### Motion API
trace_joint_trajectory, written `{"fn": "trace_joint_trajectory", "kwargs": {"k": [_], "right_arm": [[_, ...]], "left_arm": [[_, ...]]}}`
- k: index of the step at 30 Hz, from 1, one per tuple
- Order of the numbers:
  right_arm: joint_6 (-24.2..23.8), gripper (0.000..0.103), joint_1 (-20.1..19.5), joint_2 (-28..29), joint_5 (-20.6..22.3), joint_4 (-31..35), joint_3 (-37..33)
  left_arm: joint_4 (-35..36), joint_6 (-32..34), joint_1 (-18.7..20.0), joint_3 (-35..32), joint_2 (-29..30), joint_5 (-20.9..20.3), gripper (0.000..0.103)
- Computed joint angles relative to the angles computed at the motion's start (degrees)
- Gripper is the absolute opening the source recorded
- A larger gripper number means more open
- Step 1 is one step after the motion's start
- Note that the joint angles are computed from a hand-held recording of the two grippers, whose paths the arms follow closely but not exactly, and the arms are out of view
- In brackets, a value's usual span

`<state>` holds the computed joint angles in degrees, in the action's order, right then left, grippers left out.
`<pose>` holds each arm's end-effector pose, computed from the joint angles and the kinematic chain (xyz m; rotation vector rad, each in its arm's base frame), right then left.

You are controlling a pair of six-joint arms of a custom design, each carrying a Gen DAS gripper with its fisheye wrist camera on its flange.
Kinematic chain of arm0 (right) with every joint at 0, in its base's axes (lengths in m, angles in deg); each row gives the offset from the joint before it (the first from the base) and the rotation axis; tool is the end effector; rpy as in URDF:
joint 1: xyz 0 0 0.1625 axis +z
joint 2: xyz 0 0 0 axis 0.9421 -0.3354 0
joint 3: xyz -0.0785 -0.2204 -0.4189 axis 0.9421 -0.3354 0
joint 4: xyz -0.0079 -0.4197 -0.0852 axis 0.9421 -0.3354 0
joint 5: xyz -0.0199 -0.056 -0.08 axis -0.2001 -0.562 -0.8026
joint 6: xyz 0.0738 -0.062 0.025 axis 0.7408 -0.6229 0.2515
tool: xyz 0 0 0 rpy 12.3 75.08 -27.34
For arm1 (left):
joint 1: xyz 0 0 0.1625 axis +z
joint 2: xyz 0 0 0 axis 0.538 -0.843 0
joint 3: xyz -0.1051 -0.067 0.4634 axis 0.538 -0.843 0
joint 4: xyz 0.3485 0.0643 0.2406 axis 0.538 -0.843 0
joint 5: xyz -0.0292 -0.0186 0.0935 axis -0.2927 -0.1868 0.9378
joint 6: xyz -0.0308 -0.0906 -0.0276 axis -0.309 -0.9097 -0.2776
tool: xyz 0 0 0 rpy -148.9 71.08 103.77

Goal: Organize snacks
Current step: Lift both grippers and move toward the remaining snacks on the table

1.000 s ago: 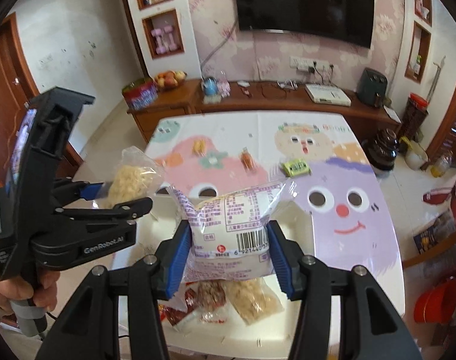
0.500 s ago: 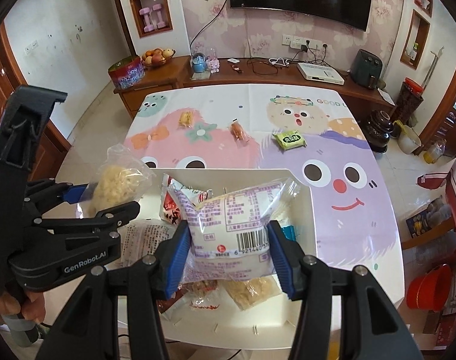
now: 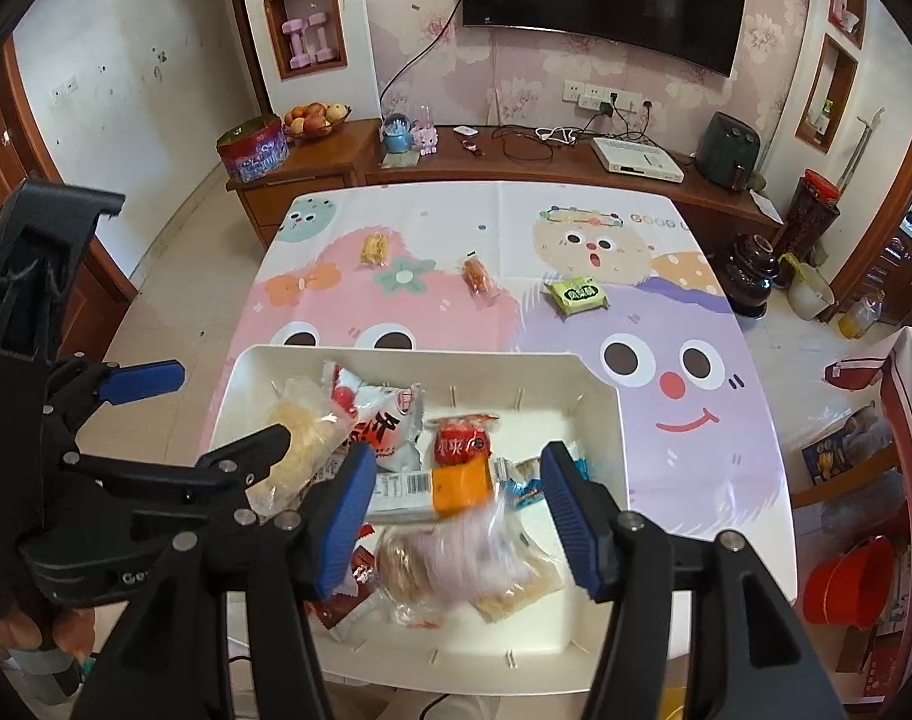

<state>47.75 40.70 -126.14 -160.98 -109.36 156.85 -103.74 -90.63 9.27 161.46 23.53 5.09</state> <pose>0.2802 -0.5550 0.3020 0.3099 -2.3165 0.6547 -0.3798 -0.6079 0.1768 0.6132 2.3351 -0.3418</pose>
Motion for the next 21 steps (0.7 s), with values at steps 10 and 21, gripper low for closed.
{"fn": "trace_joint_trajectory", "kwargs": {"k": [10,21], "right_arm": [[-1.48,0.058,2.84,0.34,-1.14,0.63,-0.91],[-1.05,0.058,4.25,0.98,-1.34,3.52,-1.65]], "left_arm": [[-1.83,-3.01,0.12,1.84,-3.47,0.11,0.084],[-4.38,-3.99,0.36,3.54,-5.40,-0.18,0.084]]}}
